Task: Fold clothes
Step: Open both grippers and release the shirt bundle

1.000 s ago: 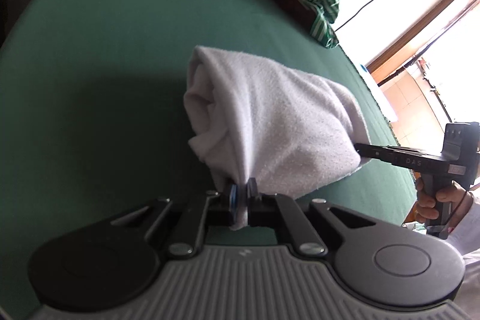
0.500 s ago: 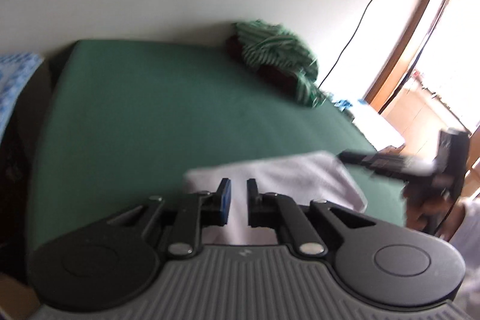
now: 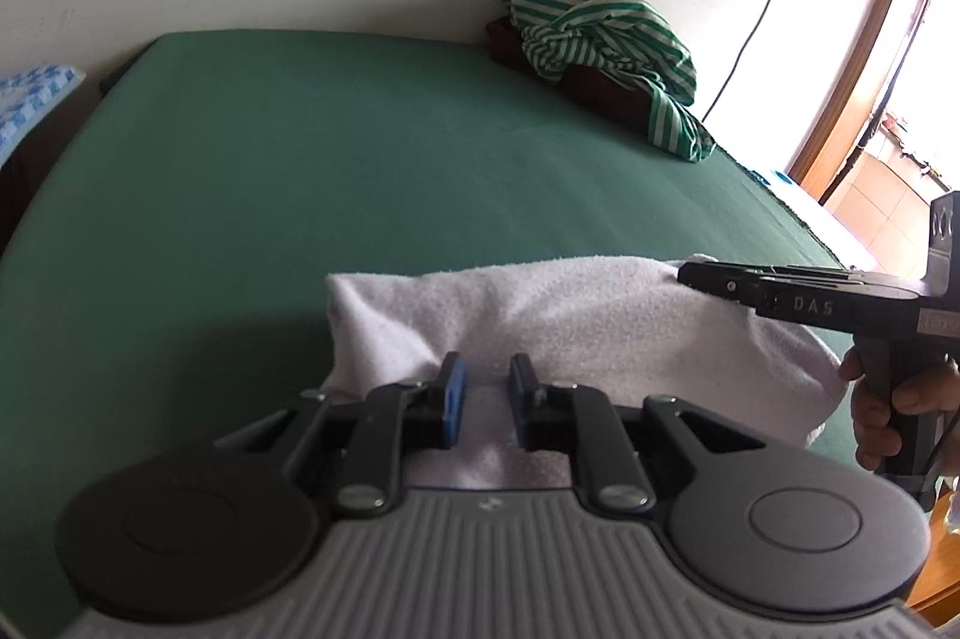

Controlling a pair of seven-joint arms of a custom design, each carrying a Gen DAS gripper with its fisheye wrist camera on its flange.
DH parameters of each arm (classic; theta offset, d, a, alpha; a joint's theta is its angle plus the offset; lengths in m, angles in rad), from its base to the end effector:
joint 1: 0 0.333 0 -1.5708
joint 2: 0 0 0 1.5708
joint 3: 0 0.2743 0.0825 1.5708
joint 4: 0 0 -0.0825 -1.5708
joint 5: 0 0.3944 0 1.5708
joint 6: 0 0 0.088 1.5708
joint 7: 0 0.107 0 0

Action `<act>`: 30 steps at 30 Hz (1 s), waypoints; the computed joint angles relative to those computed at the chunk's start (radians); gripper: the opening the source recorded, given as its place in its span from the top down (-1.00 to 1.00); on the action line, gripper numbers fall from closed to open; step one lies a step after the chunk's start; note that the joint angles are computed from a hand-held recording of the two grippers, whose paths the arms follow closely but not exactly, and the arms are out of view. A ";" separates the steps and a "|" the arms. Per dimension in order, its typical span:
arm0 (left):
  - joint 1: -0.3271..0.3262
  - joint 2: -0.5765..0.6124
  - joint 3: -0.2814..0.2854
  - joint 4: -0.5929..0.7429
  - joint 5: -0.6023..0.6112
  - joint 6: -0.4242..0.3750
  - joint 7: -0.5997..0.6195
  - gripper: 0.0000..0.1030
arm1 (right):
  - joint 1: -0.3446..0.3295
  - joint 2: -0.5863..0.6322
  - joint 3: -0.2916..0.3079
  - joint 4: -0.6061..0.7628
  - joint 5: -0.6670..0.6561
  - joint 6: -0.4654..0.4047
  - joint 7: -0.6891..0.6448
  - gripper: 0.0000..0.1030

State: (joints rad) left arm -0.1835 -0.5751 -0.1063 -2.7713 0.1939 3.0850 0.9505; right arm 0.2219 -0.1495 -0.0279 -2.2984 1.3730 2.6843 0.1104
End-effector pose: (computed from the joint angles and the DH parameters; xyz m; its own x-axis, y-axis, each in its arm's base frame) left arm 0.4043 -0.1360 0.4415 0.0094 -0.9651 0.2616 -0.6506 -0.2045 -0.7314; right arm 0.5285 0.0720 0.4015 0.5695 -0.8004 -0.1873 -0.5546 -0.2060 -0.8062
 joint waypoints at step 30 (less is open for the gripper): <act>0.300 -0.154 -0.350 -0.070 0.236 -0.060 -0.407 -0.73 | 0.032 -0.183 -0.037 -0.206 0.164 0.000 -0.213 0.39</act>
